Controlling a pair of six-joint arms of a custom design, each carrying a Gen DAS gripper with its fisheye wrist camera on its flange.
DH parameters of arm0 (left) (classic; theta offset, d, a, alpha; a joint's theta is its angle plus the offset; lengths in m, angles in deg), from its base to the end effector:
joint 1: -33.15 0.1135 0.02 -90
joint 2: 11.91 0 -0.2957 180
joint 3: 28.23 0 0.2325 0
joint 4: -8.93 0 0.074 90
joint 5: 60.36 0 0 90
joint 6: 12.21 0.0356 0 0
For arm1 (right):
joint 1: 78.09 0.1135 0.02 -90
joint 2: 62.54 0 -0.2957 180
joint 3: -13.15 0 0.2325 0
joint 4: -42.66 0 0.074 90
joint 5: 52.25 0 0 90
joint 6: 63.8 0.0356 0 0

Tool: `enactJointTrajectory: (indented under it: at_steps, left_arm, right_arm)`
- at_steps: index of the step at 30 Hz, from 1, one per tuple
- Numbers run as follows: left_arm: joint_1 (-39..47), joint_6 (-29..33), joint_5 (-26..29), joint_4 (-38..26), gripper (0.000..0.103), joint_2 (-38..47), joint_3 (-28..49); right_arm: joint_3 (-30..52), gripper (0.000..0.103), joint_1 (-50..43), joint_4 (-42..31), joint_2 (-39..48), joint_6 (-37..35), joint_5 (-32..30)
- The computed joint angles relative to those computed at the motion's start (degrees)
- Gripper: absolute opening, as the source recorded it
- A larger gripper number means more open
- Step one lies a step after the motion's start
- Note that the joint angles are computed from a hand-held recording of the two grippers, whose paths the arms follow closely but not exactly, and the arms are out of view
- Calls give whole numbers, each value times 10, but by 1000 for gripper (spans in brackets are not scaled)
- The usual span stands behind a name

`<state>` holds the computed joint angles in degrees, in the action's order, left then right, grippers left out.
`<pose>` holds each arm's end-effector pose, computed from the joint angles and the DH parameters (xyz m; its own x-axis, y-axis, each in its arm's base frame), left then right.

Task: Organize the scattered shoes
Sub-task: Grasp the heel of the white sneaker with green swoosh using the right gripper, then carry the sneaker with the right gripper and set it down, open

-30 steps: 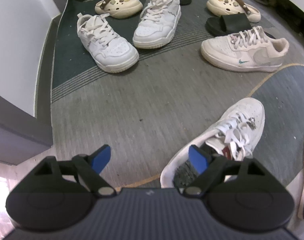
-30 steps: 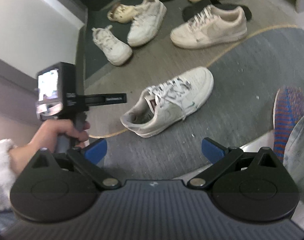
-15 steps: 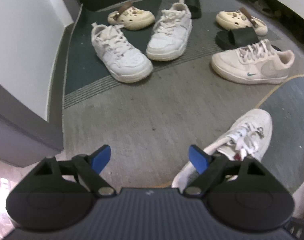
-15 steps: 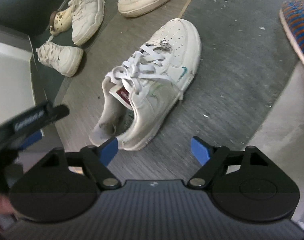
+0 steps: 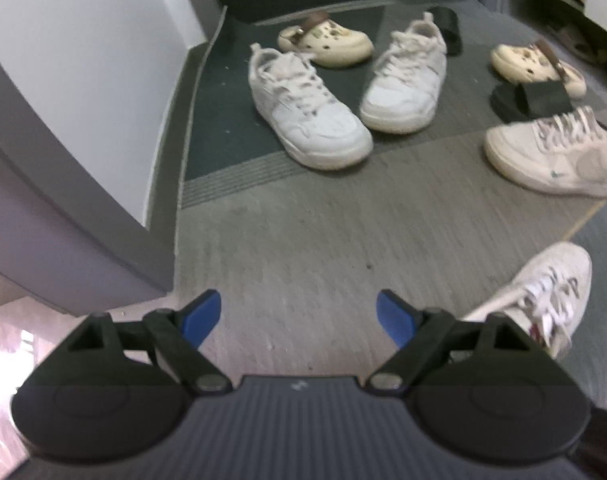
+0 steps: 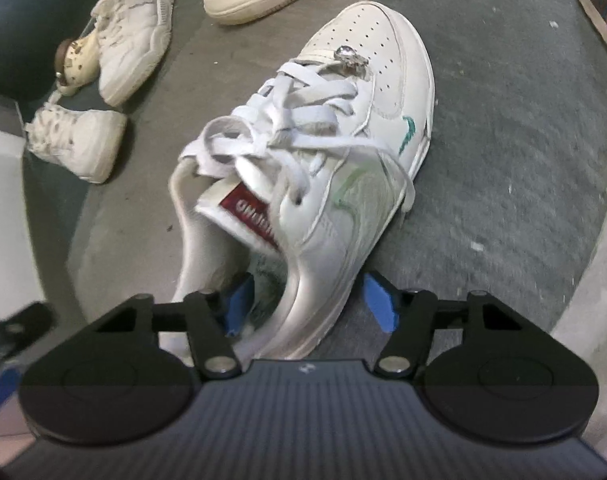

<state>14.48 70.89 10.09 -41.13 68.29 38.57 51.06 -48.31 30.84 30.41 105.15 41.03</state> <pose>0.2349 -0.0668 0.2548 -0.8606 0.1713 -0.4796 0.0570 0.9682 0.2435 0.1846 0.1033 0.1175 -0.6205 0.7739 -0.1270 0.6920 0.6165 0.3756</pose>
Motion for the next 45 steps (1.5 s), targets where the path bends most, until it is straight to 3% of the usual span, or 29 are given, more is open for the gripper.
enactJointTrajectory:
  at_steps: [1, 9, 14, 17, 22, 27, 30, 33, 39, 43, 45]
  left_arm:
    - [3, 0, -1, 1, 87, 2, 2]
    - [0, 4, -14, 7, 87, 15, 1]
    - [-15, 8, -17, 8, 87, 13, -8]
    - [-25, 6, -21, 7, 87, 12, -8]
    - [-42, -3, -24, 5, 87, 13, 0]
    - [-54, -4, -21, 9, 87, 14, 5]
    - [-56, -8, -18, 8, 87, 21, 6]
    - [-61, -11, -22, 4, 87, 30, 11]
    - [-80, -13, -23, 4, 88, 43, 23]
    - [-90, -15, -24, 4, 88, 46, 37]
    - [-95, -15, -25, 4, 88, 46, 42]
  right_arm:
    - [-2, 49, -9, 6, 11, -10, -2]
    - [-42, 47, -62, 47, -6, -92, -40]
    - [-54, 38, -123, 13, -51, -217, -45]
    - [-50, 33, -185, -14, -85, -315, -58]
    - [-19, 33, -281, -41, -108, -543, -97]
    - [-10, 33, -401, -36, -83, -775, -196]
    - [15, 33, -463, -73, -48, -885, -258]
    - [19, 31, -443, -86, -27, -964, -228]
    - [32, 32, -416, -89, -12, -966, -199]
    - [101, 33, -435, -193, 18, -932, -209]
    - [124, 33, -439, -236, 10, -950, -207]
